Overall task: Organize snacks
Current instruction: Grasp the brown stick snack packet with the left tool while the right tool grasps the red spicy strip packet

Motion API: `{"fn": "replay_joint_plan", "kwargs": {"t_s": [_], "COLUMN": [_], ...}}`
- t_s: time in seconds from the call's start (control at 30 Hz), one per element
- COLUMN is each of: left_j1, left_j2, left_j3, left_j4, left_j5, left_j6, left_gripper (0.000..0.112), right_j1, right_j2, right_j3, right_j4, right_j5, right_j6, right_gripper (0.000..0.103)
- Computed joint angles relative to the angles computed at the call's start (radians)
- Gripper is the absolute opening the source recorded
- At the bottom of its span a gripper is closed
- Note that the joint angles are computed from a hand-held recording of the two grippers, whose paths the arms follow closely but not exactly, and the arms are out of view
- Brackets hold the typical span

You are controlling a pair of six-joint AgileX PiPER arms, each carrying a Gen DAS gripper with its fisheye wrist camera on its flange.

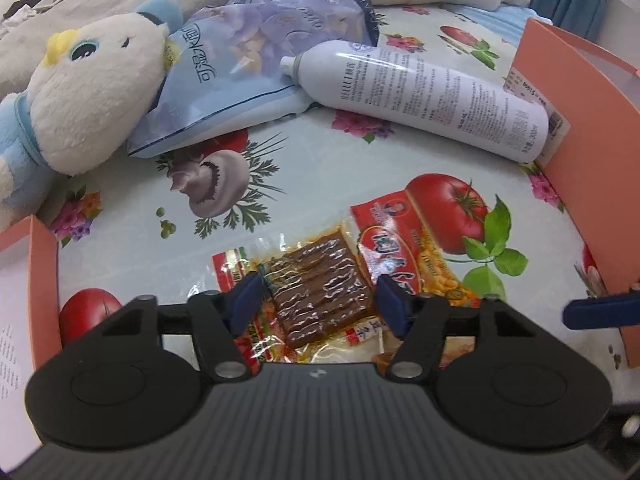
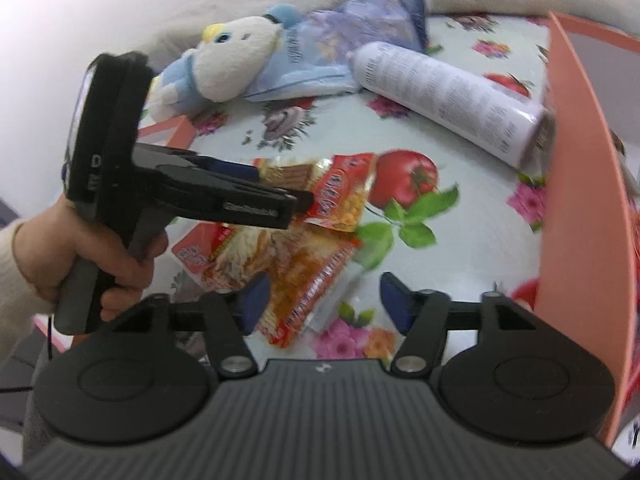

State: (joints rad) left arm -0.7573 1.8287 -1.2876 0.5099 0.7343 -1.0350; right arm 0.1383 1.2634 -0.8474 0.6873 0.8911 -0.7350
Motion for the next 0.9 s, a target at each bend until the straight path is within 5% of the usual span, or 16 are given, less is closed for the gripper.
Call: {"fn": "replay_joint_plan", "kwargs": {"t_s": [0.43, 0.57, 0.9], "left_j1": [0.039, 0.056, 0.068], "left_j2": [-0.095, -0.127, -0.209], "left_j3": [0.123, 0.166, 0.251], "left_j4": [-0.003, -0.001, 0.018], "left_j5": [-0.116, -0.147, -0.166], "left_j6": [-0.105, -0.153, -0.246], "left_gripper": [0.06, 0.059, 0.059], "right_j1": [0.172, 0.194, 0.289], "right_j2": [0.071, 0.076, 0.143], "right_j3": [-0.021, -0.012, -0.018], "right_j4": [-0.063, -0.047, -0.106], "right_j5": [-0.124, -0.15, -0.222], "right_j6": [-0.077, -0.14, -0.169], "right_gripper": [0.07, 0.085, 0.087]}}
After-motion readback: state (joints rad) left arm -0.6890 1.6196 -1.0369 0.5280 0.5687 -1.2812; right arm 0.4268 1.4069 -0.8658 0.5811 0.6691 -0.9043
